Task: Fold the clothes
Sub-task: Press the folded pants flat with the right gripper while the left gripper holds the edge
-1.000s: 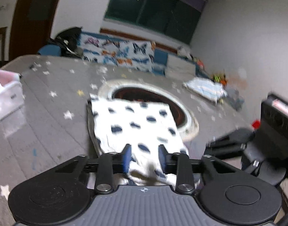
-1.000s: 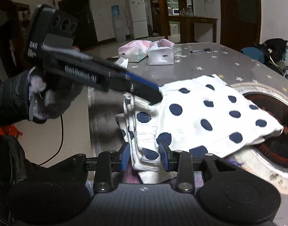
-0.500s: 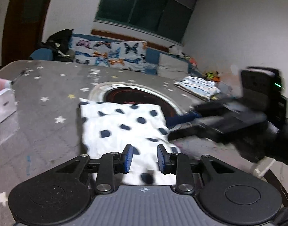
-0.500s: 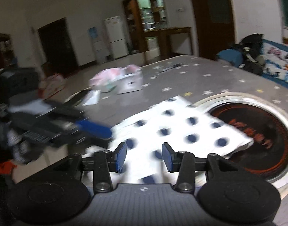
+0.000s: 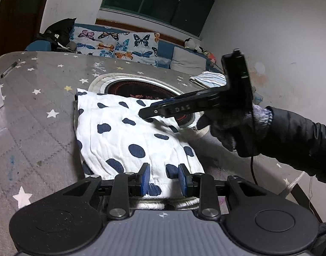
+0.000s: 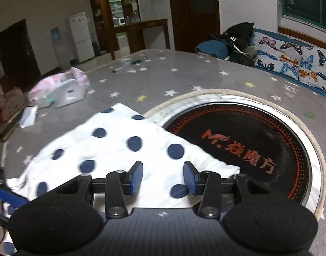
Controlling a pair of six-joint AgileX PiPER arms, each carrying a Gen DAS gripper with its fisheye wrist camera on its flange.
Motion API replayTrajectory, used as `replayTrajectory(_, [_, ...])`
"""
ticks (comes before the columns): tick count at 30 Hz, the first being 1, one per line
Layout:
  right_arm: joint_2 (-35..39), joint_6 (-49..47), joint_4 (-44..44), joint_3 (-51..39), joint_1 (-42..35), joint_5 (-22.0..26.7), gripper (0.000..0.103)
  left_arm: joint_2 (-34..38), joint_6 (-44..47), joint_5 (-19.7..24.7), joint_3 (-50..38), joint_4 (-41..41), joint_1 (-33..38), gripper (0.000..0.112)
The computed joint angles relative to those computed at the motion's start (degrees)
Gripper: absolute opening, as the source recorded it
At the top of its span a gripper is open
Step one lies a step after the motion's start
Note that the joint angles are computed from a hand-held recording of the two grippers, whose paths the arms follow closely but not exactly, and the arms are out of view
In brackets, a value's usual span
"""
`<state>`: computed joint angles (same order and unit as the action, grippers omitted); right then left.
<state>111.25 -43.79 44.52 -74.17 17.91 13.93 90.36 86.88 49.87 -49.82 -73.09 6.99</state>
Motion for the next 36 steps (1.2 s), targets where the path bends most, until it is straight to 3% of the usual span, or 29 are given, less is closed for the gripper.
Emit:
replayTrajectory(4, [0.8,7.2,-8.1,-1.7,0.4,-0.5,0.043,0.3,-0.5,0.6,-0.3,0.3,0.3,0.035])
replayTrajectory(7, [-0.2,4.3,-6.1,-2.6,0.9,1.6,0.044,0.7,-0.4,1.0,-0.5,0.2,0.4,0.037])
replayTrajectory(11, [-1.1,-6.7,3.9,-4.0,1.4,8.5,0.049,1.4,-0.4,1.5,-0.8,-0.2,0.6,0.037])
replayTrajectory(17, [1.6,-10.3,1.8,-9.4,4.2,17.8,0.050,2.4,-0.2,2.5,-1.3,-0.6,1.0,0.039])
replayTrajectory(19, [3.4,-7.5,-2.8,-12.0,5.6,18.4,0.050,2.6,-0.2,2.8,-1.4,-0.7,1.1,0.039])
replayTrajectory(36, [25.6,8.1,-15.9,-49.3,4.2,31.1,0.050,4.1,-1.6,4.8,-2.5,-0.8,1.9,0.040])
